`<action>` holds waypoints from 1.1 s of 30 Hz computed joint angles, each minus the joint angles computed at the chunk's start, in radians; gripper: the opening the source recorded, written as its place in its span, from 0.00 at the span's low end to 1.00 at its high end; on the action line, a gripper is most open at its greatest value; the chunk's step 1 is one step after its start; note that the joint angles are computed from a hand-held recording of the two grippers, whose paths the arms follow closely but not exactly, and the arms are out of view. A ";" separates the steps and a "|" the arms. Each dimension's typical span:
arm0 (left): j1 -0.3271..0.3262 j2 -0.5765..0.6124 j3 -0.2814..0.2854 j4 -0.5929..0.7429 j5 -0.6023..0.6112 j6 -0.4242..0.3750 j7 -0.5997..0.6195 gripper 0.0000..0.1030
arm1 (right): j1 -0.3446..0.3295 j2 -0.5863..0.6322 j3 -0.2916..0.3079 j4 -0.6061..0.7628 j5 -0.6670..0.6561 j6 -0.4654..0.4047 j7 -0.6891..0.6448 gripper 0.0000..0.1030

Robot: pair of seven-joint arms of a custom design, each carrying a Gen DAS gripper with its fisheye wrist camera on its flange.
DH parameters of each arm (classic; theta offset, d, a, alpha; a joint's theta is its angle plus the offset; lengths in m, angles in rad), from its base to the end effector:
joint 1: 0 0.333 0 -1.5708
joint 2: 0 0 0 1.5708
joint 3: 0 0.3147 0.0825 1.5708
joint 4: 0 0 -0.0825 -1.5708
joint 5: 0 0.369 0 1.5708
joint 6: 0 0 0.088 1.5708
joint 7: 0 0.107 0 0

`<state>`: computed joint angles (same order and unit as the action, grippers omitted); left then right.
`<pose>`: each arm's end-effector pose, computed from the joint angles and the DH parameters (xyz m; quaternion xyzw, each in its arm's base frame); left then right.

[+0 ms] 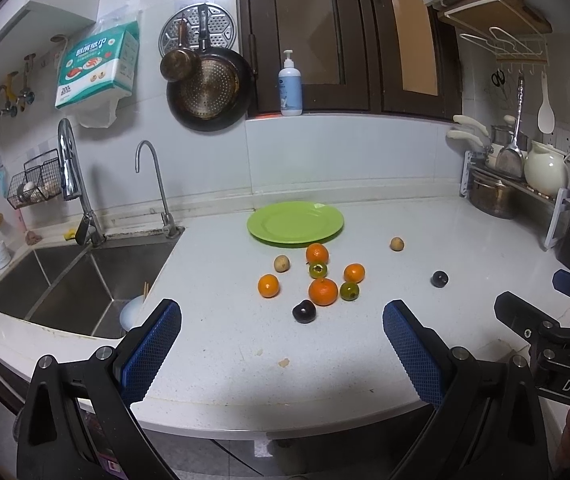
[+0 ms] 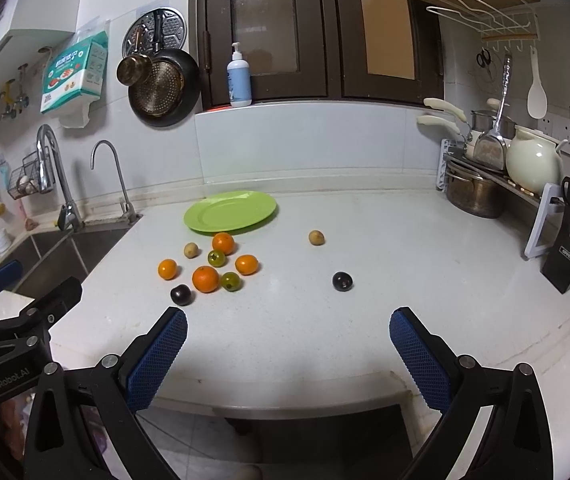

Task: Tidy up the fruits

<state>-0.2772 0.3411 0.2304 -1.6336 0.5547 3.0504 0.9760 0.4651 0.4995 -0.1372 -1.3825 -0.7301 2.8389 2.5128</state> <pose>0.6796 -0.0985 0.5506 -0.5914 0.6126 -0.3515 0.3890 0.6737 0.2927 0.5331 -0.6193 0.5996 -0.3360 0.3794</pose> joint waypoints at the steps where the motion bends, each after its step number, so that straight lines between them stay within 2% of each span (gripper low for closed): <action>1: -0.001 0.000 0.001 0.000 0.001 0.002 -0.002 1.00 | -0.001 0.000 0.002 0.000 0.002 -0.001 -0.003 0.99; 13: -0.022 0.003 0.028 0.005 0.034 0.011 -0.038 1.00 | -0.003 0.002 0.003 0.002 0.008 0.001 -0.008 0.99; 33: 0.002 0.019 -0.003 0.028 0.012 -0.006 -0.013 1.00 | -0.020 0.023 0.019 0.027 0.062 -0.002 -0.069 0.99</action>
